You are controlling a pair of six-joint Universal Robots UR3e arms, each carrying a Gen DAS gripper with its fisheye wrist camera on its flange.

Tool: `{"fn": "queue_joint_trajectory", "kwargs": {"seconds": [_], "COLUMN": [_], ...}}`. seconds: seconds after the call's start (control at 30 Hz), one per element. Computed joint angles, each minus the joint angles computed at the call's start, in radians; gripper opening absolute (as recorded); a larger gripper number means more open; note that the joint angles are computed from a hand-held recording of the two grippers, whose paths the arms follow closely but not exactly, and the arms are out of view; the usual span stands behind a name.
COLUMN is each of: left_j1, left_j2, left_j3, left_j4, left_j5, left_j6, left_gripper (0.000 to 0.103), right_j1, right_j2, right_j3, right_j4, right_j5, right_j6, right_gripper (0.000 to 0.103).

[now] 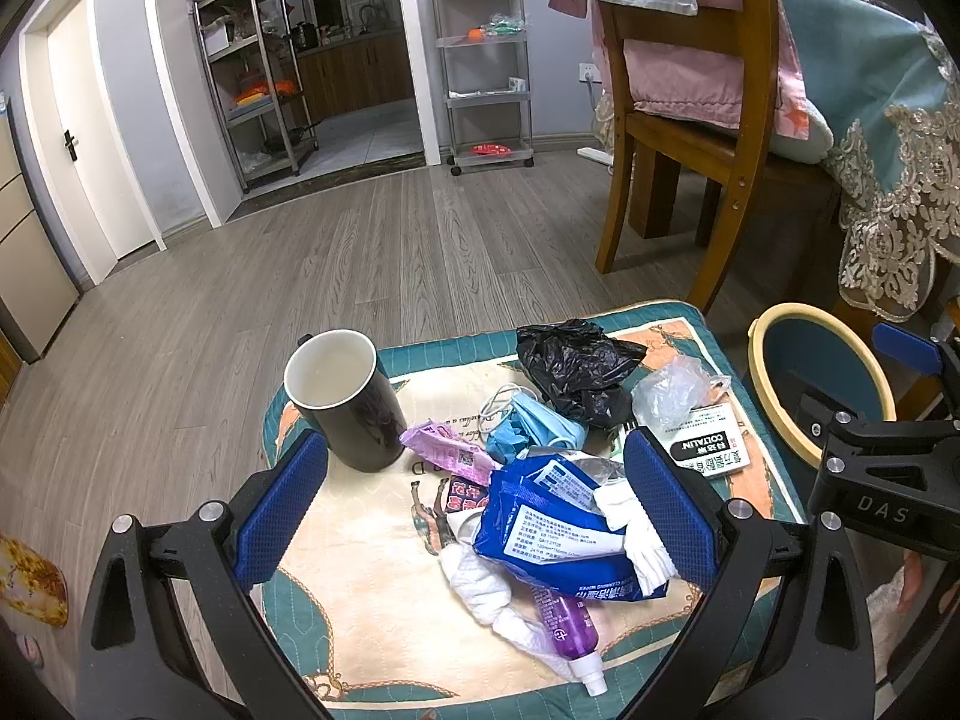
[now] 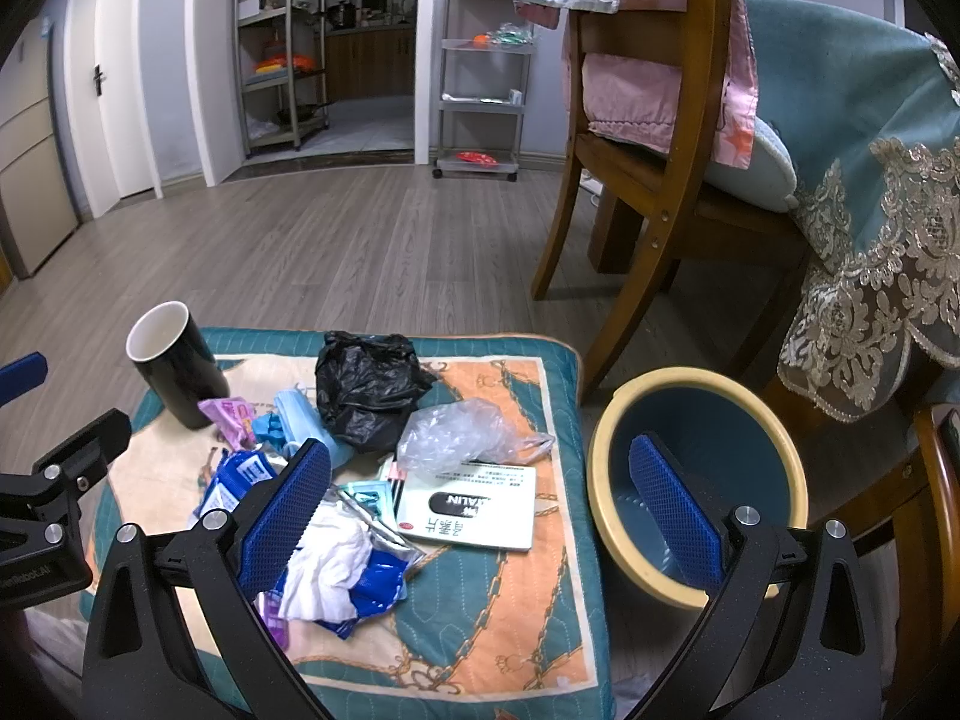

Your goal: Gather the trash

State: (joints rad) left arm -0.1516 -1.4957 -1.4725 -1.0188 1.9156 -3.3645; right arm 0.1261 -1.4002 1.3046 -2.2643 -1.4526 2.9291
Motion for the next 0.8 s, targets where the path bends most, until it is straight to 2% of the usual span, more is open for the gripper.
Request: {"fn": "queue_joint_trajectory", "kwargs": {"seconds": [0.8], "left_j1": [-0.016], "left_j2": [-0.007], "left_j3": [-0.005], "left_j4": [0.002], "left_j5": [0.008], "left_j6": [-0.018], "left_gripper": [0.097], "right_j1": [0.003], "right_j2": [0.002], "right_j3": [0.007], "right_j4": [-0.007], "right_j5": [-0.003], "right_j6": [0.002], "right_gripper": [0.099]}}
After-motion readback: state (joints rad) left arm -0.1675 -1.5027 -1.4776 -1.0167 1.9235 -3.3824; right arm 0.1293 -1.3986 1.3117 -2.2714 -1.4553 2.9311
